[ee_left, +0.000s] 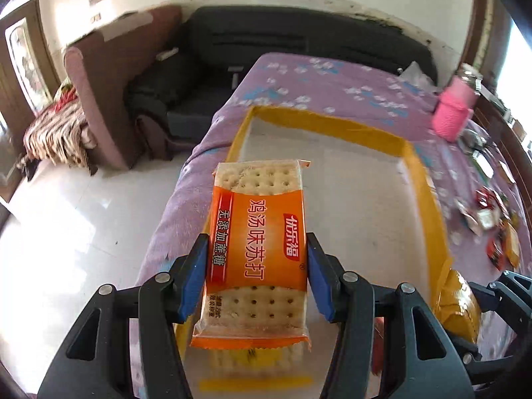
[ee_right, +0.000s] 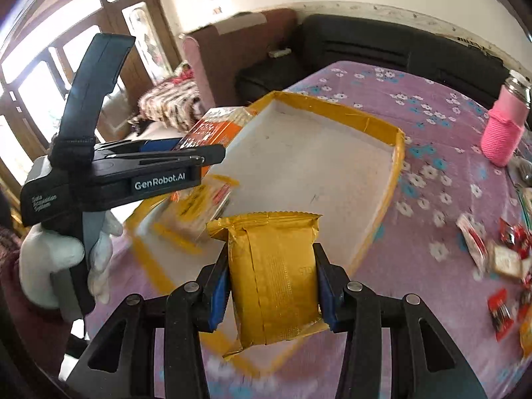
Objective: Organize snacks
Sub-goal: 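Lower both held packs into the tray and open both tools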
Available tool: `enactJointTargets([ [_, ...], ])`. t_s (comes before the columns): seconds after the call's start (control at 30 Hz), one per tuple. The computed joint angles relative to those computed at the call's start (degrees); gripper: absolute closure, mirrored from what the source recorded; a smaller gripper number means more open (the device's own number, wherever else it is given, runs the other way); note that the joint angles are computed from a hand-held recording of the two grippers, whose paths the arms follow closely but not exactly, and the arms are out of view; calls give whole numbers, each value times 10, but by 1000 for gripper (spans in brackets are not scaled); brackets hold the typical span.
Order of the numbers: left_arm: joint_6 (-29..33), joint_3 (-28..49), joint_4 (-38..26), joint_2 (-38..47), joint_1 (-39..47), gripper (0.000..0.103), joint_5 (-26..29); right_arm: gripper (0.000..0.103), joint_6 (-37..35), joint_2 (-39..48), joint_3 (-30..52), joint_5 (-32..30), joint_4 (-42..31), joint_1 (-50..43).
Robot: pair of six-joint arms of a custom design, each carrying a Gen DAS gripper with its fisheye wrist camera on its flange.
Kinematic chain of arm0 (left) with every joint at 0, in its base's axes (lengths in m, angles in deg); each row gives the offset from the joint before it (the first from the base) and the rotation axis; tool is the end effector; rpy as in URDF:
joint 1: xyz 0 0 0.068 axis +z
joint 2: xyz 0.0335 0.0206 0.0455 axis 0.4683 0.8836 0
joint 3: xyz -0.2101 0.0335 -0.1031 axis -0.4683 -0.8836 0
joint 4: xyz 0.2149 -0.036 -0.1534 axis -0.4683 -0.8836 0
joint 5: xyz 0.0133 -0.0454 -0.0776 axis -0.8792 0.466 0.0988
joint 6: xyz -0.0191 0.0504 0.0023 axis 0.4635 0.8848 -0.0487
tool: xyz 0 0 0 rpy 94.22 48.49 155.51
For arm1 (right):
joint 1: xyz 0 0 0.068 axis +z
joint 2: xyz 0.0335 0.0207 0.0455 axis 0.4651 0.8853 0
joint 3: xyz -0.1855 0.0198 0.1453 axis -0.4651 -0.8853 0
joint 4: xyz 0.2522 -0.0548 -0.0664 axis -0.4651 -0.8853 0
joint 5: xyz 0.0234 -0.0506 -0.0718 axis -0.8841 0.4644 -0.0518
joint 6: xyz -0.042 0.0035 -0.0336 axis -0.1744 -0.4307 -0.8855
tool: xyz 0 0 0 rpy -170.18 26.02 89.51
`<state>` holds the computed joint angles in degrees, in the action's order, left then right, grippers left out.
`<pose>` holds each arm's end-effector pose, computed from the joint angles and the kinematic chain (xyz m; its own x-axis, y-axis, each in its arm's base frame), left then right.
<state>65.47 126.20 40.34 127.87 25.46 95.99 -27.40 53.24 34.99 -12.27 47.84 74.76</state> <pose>0.3233 -0.0193 0.0848 -0.7974 0.2269 -0.5592 0.2865 0.9579 -0.0198 0.2156 0.2179 0.1071 -0.8252 -0.0359 -0.5637 -0.1423 0.9790 0.1459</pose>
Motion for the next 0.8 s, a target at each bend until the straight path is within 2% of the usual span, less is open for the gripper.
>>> enactJointTargets([
  [0.07, -3, 28, -3, 33, -1, 48, 13, 58, -5, 58, 41, 3, 1, -21],
  [0.13, -8, 47, -2, 56, -13, 48, 2, 58, -6, 96, 68, 0, 1, -36],
  [0.3, -19, 59, 21, 79, -27, 48, -19, 58, -16, 181, 130, -50, 9, -73],
  [0.43, -22, 37, 40, 69, -33, 47, -33, 55, -21, 186, 135, -67, 19, -68],
  [0.6, -30, 47, 9, 88, -38, 47, -49, 52, -18, 182, 127, -75, 34, -59],
  [0.8, -27, -5, 12, 49, -34, 47, -40, 50, -6, 100, 40, -36, 71, -25],
])
